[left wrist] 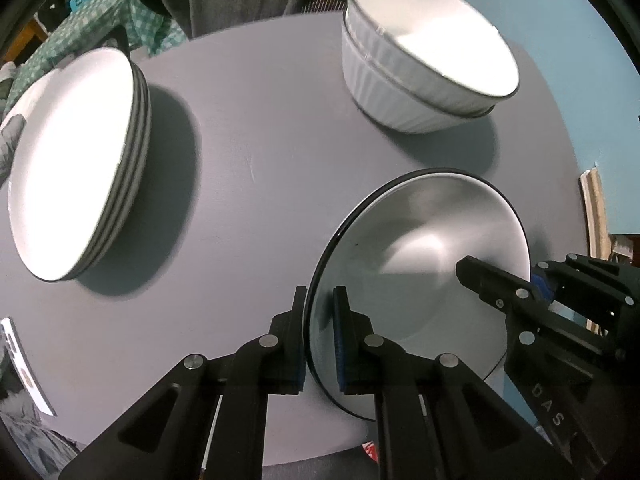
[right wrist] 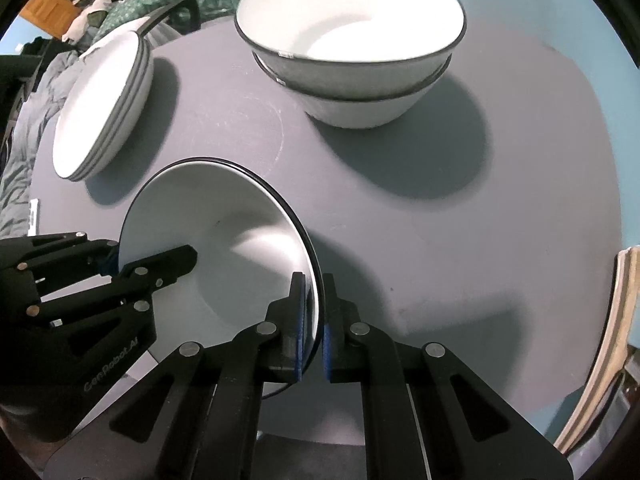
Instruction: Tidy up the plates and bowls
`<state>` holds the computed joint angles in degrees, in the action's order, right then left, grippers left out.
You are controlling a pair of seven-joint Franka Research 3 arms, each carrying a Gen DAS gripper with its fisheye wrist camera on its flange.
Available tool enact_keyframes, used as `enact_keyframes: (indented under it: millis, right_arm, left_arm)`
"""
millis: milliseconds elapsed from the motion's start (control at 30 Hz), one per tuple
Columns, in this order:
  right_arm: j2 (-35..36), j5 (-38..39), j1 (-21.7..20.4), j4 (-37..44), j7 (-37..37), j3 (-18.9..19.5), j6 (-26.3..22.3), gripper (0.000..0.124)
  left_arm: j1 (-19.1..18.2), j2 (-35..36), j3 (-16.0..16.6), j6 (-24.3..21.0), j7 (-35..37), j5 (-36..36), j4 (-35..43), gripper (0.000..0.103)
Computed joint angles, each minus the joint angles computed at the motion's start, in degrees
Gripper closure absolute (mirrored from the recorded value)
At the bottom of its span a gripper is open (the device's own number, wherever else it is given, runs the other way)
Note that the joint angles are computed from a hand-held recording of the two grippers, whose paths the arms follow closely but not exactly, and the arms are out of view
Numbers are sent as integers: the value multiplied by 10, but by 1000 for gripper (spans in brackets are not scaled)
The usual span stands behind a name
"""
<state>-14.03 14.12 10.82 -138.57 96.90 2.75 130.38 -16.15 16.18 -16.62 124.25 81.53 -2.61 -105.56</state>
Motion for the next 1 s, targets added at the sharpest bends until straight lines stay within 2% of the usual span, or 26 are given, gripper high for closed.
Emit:
enact_keyframes:
  millis: [200, 400, 533, 700, 1000]
  right_arm:
    - [-17, -4, -12, 21, 4, -8, -23, 118]
    - [-18, -21, -20, 52, 10, -6, -30, 118]
    - [-14, -36, -24, 67, 9, -5, -24, 118]
    - [-8, -50, -33, 85, 1, -12, -19, 118]
    - [48, -56, -44, 140, -16, -23, -16, 118]
  left_arm:
    - [-3, -5, -1, -7, 2, 5, 23, 93]
    - [-6, -15, -1, 9, 3, 7, 28, 92]
    - [-13, 8, 2, -11, -2, 24, 88, 92]
    - [-22, 39, 3, -11, -14, 39, 138, 92]
    - [-46, 134, 11, -50, -47, 72, 272, 92]
